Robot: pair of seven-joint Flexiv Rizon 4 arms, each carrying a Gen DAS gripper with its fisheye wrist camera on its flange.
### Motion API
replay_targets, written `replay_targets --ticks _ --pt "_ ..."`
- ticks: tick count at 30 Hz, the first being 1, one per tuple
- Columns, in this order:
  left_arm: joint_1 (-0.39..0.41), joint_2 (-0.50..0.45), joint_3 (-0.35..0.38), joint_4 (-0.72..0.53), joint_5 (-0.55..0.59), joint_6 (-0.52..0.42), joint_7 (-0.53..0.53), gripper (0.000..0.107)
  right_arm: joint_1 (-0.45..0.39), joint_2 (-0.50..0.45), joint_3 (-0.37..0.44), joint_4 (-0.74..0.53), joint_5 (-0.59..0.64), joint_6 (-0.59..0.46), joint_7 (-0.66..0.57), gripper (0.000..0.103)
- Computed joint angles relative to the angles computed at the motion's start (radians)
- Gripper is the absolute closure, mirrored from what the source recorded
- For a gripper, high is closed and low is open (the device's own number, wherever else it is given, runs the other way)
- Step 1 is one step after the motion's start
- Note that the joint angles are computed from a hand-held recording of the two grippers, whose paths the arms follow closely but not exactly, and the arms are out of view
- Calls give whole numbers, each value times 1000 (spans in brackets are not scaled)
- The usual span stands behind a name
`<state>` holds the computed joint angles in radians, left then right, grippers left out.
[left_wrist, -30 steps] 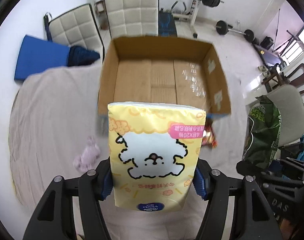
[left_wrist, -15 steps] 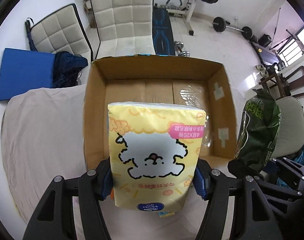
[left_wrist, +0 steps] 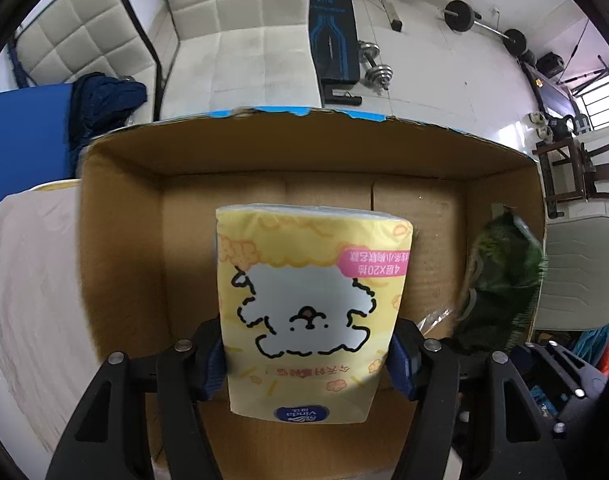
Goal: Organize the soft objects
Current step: 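Carry both items into the box and open both tools to release them, then reach to the red candy bag and grasp it with the right tool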
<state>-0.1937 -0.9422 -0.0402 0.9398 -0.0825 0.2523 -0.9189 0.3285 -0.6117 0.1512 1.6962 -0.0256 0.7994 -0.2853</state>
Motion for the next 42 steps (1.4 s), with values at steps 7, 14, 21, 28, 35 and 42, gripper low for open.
replay_targets --ticks 7,14,21,28,35,42 --pt "-26 -78 7 -114 13 -68 -18 45 -34 -70 8 -38 34 8 -48 58" --pt "-34 -122 9 -181 15 -112 -34 45 -47 -105 10 -76 46 -18 -90 58" --pt "-46 -215 23 -338 18 -244 -69 44 -43 -127 14 -127 51 -86 -122 46" --pt "-41 -235 22 -388 17 -288 -97 38 -37 -134 16 -161 62 -121 -126 40" --pt "-32 -150 20 -276 29 -202 -83 34 -14 -128 17 -165 66 -109 -117 21" --pt "8 7 18 -47 29 -25 -69 8 37 -71 5 -154 23 -128 -52 0"
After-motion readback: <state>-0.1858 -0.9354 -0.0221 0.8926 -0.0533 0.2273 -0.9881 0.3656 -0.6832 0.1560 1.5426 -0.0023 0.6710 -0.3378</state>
